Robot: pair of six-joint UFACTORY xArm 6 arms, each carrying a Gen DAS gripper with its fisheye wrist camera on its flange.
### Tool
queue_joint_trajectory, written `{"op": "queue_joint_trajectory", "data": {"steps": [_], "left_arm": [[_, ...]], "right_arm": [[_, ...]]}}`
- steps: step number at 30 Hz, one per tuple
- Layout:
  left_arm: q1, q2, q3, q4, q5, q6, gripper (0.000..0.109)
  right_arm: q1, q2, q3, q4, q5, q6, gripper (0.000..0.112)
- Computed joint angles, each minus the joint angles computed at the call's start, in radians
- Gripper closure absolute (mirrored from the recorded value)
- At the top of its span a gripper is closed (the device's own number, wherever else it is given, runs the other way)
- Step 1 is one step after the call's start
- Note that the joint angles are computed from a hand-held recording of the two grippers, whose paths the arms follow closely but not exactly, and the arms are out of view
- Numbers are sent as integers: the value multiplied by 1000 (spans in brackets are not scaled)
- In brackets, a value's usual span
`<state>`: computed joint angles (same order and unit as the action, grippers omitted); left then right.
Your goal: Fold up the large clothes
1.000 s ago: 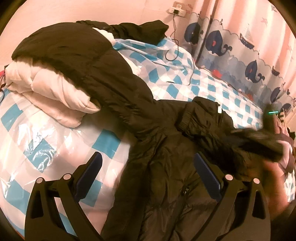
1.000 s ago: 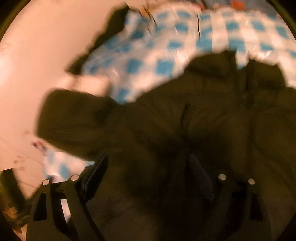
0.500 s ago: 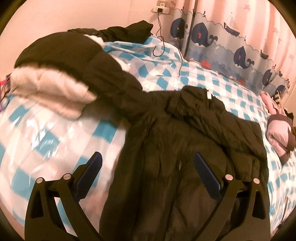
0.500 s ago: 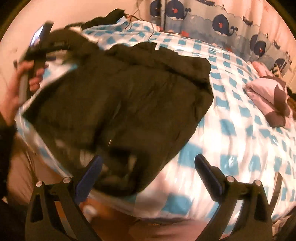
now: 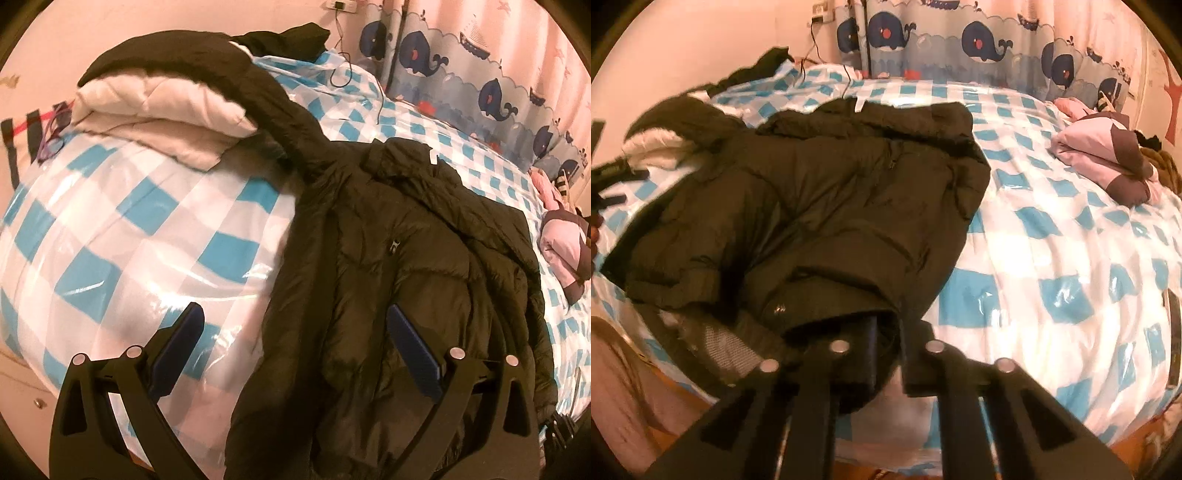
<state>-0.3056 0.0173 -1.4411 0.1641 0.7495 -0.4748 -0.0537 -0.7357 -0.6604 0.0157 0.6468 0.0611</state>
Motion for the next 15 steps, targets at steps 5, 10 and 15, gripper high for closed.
{"op": "queue_joint_trajectory", "data": {"steps": [5,10,15], "left_arm": [[-10,-10,21,-30,5,25,13],[-49,3,17,-31,54,53,13],[-79,-5,47,-34,87,93,13]], "right_arm": [[-196,-169,63,43,34,-29,107],[-401,-100,9,83,221,-104,107],[-493,-87,-63,67,383,-154,103]]}}
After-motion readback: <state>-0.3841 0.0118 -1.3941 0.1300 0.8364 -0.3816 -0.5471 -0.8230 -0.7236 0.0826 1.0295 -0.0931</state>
